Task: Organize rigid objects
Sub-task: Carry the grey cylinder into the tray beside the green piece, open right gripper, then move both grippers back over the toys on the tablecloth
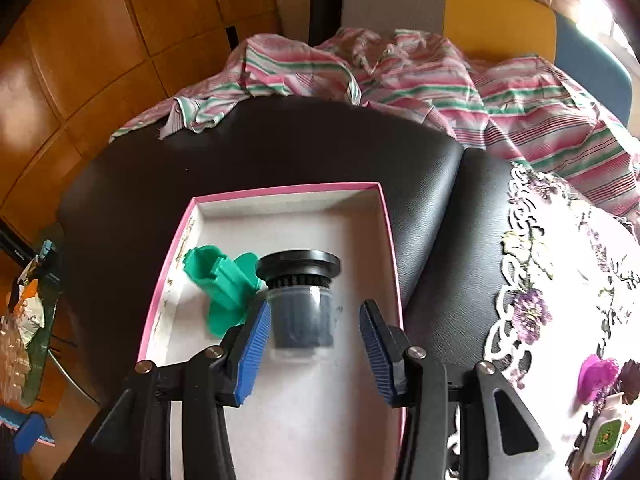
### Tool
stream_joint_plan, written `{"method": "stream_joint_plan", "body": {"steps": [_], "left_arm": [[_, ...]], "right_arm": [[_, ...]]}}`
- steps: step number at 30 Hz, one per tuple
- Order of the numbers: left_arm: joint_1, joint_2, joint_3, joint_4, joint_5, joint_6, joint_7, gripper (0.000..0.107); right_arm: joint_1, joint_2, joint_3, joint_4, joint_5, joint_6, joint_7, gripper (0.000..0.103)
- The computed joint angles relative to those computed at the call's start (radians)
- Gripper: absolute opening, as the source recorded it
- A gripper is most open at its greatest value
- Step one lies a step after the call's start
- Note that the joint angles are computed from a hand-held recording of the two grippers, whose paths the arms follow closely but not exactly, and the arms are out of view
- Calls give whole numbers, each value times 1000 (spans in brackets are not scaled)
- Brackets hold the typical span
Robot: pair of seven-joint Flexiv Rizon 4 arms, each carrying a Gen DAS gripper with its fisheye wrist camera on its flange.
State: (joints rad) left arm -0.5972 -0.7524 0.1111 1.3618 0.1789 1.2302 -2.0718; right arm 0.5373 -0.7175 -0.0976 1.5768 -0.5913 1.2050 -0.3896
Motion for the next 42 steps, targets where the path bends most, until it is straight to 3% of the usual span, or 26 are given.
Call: {"method": "stream_joint_plan", "body": {"steps": [9,21,32,36,42], "left_arm": [[-2,2,-14,6,-6,5,11,67],[-15,6,-21,12,-5,17,41,67],[-36,-1,-29,-16,4,25,100,67],[-34,-11,-50,-34,-8,26,142,67],[-39,-38,-86,-77,-32,16,221,67]], "right_arm": [[73,115,-84,184,-123,86,153,47],[102,260,-152,385,-472,152,512,47],[22,421,-79,547,-733,88,761,47],[-22,506,-21,634,-742,16,801,47],[-98,668,89,797,-643,-135,831,47]]}}
